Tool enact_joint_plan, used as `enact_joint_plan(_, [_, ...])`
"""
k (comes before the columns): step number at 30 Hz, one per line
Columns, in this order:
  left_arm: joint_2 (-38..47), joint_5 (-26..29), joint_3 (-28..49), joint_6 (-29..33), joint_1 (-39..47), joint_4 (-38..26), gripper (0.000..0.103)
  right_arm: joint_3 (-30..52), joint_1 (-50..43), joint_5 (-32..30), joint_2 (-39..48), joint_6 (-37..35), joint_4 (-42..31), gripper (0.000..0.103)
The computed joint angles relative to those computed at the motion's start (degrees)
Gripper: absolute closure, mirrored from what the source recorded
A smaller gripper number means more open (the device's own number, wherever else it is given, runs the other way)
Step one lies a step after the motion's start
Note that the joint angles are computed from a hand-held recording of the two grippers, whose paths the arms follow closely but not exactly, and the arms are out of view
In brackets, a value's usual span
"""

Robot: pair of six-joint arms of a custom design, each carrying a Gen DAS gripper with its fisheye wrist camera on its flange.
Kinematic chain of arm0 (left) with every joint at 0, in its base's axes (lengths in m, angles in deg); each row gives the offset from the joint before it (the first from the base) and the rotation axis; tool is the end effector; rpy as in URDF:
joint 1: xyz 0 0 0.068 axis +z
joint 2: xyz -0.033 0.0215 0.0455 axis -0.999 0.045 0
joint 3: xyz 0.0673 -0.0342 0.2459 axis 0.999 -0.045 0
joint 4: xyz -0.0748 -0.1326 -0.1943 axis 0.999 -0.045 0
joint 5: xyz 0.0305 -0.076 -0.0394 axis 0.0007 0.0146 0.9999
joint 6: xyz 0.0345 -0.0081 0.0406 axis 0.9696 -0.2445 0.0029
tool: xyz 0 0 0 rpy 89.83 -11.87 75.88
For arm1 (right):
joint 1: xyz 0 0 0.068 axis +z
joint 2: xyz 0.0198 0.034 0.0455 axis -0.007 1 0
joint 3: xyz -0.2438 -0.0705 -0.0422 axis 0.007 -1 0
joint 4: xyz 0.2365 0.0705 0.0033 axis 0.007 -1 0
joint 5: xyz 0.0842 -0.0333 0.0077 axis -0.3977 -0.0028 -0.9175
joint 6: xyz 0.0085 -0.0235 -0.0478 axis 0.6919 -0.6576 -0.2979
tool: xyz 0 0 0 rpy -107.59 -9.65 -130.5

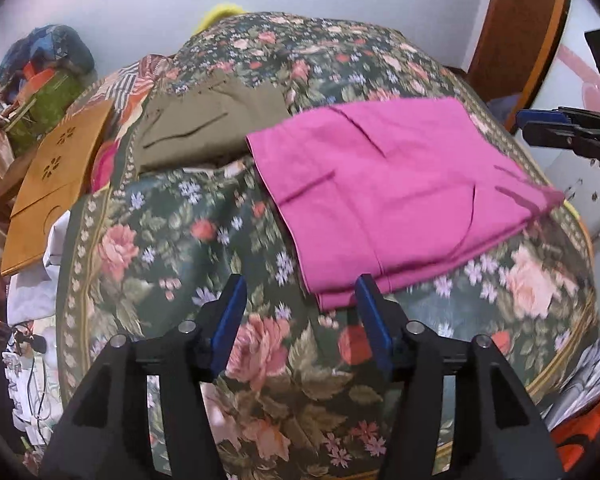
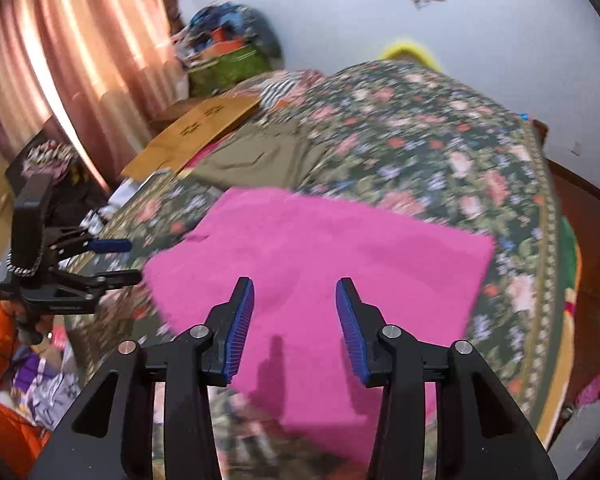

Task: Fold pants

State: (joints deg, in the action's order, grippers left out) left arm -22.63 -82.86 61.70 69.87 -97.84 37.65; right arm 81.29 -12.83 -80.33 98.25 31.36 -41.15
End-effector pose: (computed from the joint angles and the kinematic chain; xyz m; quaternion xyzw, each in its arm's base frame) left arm 0.1314 -0.0213 0.0805 0.0146 0.9625 -0.0048 0.2708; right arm 0.2547 -0.0332 0.1948 -0.3470 0.8745 0.2420 0.2372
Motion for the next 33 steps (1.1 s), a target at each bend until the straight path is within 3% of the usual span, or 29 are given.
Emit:
enact_joint_plan(7, [9.6,-3.0,0.0,-2.8,-3.6,10.0,0.046,-7.7,3.6,2.4,-2.5,0.9,2.7,0.061])
enact_joint_plan(15, [9.2,-8.7,0.1,-2.5,-8.8,13.7,0.047,-10.9,4.8,4.1,-0.5,1.4,4.8,0.061])
enact_joint_plan(20, [10.7,-12.6,1.1,-1.6,-12.8,15.2,0.061,-9.6,4.5,3.5,1.5,1.5,3.7,0.061])
enact_joint_plan(23, [10.2,-11.9,1.5,0.0,-13.1,14.6,0.084,-9.0,4.1,3.0,2.1,0.9,2.9,0.061])
enact_joint_plan(33, [1.8,-6.1,-2.0,0.6,-10.8,8.6,0.088,-7.9,3.4,2.8,3.1,0.3,1.6,0.061])
